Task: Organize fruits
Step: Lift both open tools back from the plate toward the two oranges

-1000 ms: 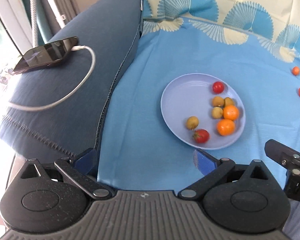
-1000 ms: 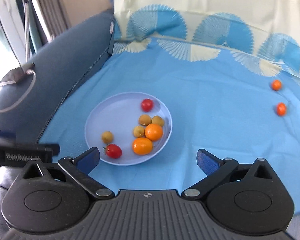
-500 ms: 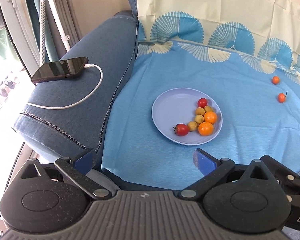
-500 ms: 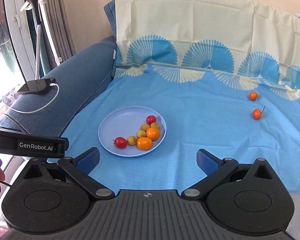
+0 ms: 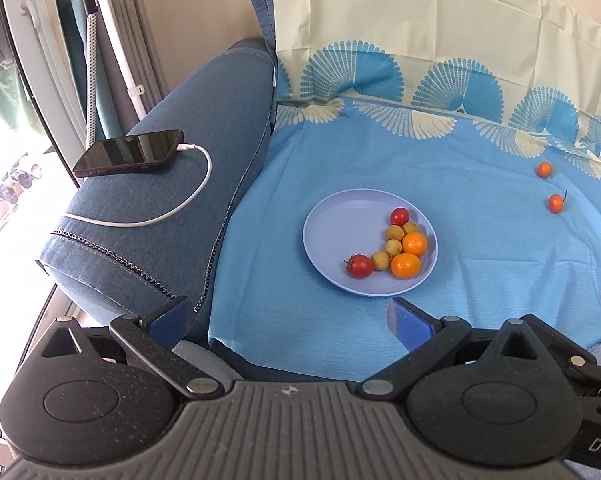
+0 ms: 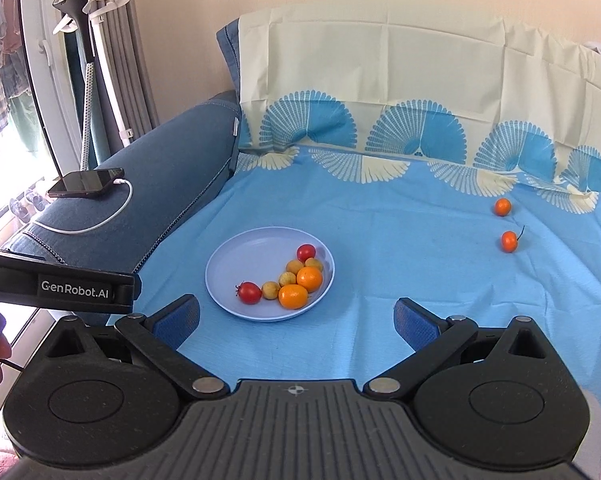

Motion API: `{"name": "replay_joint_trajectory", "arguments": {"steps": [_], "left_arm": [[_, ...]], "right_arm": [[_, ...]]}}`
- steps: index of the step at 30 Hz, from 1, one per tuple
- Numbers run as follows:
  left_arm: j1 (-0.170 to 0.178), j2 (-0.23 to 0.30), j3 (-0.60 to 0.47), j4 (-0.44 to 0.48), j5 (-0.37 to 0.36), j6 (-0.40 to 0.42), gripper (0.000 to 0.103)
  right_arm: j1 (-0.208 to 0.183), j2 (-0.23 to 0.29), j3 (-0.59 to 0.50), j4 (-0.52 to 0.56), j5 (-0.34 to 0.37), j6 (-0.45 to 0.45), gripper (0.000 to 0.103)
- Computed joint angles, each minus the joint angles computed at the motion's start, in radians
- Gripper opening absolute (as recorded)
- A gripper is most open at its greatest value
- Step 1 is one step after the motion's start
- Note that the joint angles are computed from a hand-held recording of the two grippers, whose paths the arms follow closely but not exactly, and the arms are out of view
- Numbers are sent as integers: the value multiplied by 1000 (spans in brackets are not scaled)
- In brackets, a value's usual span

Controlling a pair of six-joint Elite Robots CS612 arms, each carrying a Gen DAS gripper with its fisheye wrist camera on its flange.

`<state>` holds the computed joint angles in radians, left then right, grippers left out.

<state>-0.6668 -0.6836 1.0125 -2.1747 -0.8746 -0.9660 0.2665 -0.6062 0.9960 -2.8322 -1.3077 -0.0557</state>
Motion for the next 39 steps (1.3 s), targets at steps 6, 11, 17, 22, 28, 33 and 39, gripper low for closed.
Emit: {"name": "replay_joint_trajectory", "arguments": {"steps": [6, 11, 17, 22, 28, 33, 39], "left_arm": [[0, 2, -3, 4, 0, 0, 103], [3, 7, -12, 11, -3, 3, 103], [7, 18, -30, 21, -5, 11, 103], [14, 33, -57, 39, -21, 16, 103], [21, 50, -86, 62, -40, 23, 103], [26, 65, -113, 72, -46, 33, 103], [30, 80, -142, 83, -54, 39, 103]], "right_arm": [[0, -1, 1, 6, 2, 1, 102], [0, 3, -7, 19, 4, 0, 102], [1, 15, -27, 42, 3, -1, 102], [2, 27, -48, 64, -1, 0, 102], [1, 40, -72, 97, -1, 2, 102], [0, 50, -89, 107, -2, 0, 102], [-3, 63, -112, 125, 3, -3, 102]]}}
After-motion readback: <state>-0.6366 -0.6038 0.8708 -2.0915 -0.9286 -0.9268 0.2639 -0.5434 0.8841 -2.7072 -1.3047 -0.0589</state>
